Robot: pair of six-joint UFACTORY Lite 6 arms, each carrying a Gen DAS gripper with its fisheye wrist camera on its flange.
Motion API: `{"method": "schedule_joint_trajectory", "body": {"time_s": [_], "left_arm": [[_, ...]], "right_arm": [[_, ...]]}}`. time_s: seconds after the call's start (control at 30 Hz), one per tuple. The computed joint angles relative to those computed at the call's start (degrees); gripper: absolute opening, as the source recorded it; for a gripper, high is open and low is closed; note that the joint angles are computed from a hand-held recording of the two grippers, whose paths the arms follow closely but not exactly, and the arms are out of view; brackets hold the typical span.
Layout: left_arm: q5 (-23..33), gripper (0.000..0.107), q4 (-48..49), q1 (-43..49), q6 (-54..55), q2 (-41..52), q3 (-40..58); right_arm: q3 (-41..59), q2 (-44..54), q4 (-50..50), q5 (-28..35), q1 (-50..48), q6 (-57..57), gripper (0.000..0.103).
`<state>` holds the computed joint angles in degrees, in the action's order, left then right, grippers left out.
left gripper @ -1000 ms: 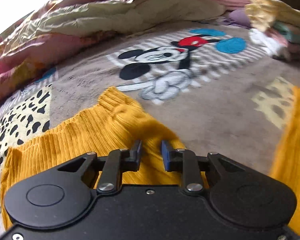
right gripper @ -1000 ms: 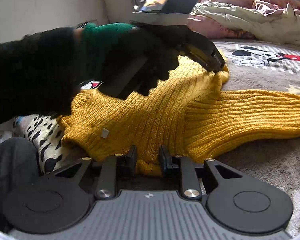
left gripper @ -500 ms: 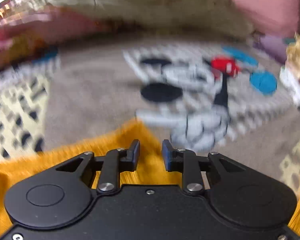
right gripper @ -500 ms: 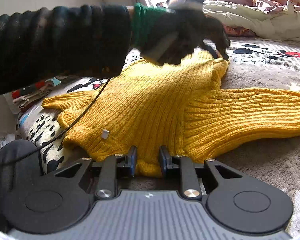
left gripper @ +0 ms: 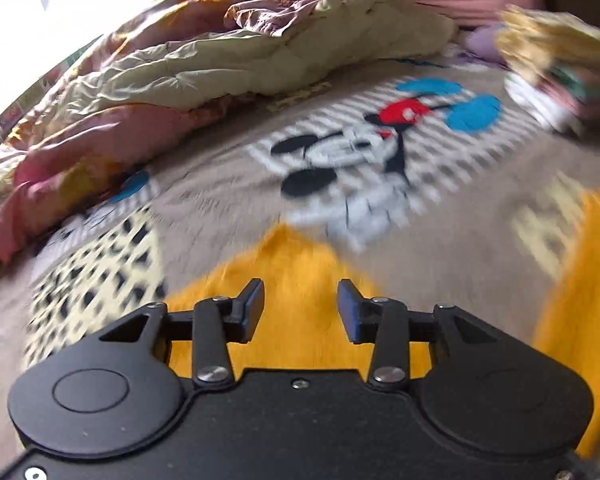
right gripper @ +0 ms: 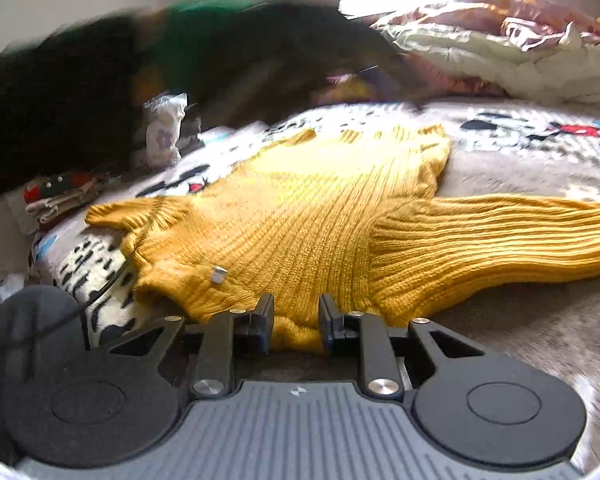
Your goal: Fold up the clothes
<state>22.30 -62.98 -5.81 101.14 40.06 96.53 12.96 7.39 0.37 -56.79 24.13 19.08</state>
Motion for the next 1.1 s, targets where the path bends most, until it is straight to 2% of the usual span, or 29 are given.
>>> {"method": "schedule_joint_trajectory", "body": {"time_s": [0.07,0.17,0.23,0.37,0.47,0.5,0.63,0.8,0.83,0.87,0.93,0.97,1.0,1.07,1.1], "left_arm": [[2.6,0.039,-7.1,6.3,9.7,-6.6,-10.1],[7.9,0.039,-9.0,18.2,14.6,-12.3,-17.5],[12.0,0.039,-6.1,26.7,13.6,-13.3,-17.1],[17.7,0.039,-2.4,40.3,11.5,-11.1,-10.2],[20.8,0.039,-2.6,46.6,11.4,-8.3,-6.1],[21.4,0.039,-2.8,48.0,12.2,-7.7,-5.9],[24.2,0.039,-5.4,50.1,17.3,-6.7,-10.5],[28.1,0.039,-13.5,47.0,30.6,-8.5,-23.1],[27.0,0.039,-13.8,45.3,33.8,-8.4,-25.2],[24.7,0.034,-13.6,43.5,36.5,-8.9,-27.1],[15.8,0.031,-10.8,39.1,39.3,-12.6,-30.9],[13.7,0.031,-8.4,37.9,38.5,-14.0,-31.7],[14.1,0.031,-6.3,38.0,35.6,-15.2,-31.5],[19.1,0.032,-3.2,41.3,30.2,-14.6,-28.1],[20.8,0.036,-3.0,43.5,25.7,-12.8,-25.1]], "right_arm": [[-3.1,-3.9,3.9,-0.5,2.1,0.3,0.026],[-6.0,-7.3,6.6,-2.0,2.1,4.7,0.026],[-6.7,-8.1,5.4,-2.2,-0.4,9.5,0.026],[-7.7,-8.0,5.8,-2.4,-2.9,15.1,0.027],[-8.3,-6.7,7.9,-3.1,-2.0,19.0,0.036],[-8.3,-5.8,9.2,-3.4,-1.0,19.8,0.036],[-6.6,-3.2,12.7,-2.3,2.3,19.8,0.037],[-6.2,-1.4,14.9,-2.4,4.3,17.9,0.035],[-6.5,-1.6,15.0,-2.5,4.4,17.6,0.035],[-6.9,-1.8,15.0,-2.4,4.5,17.3,0.035],[-7.6,-3.2,14.2,-1.9,3.7,18.3,0.035],[-7.9,-3.9,13.6,-1.5,3.0,18.9,0.035],[-8.2,-4.8,13.2,-1.1,2.4,19.4,0.035],[-8.6,-6.2,12.1,-0.4,1.1,19.5,0.036],[-8.7,-6.4,11.3,-0.4,0.2,19.5,0.037]]}}
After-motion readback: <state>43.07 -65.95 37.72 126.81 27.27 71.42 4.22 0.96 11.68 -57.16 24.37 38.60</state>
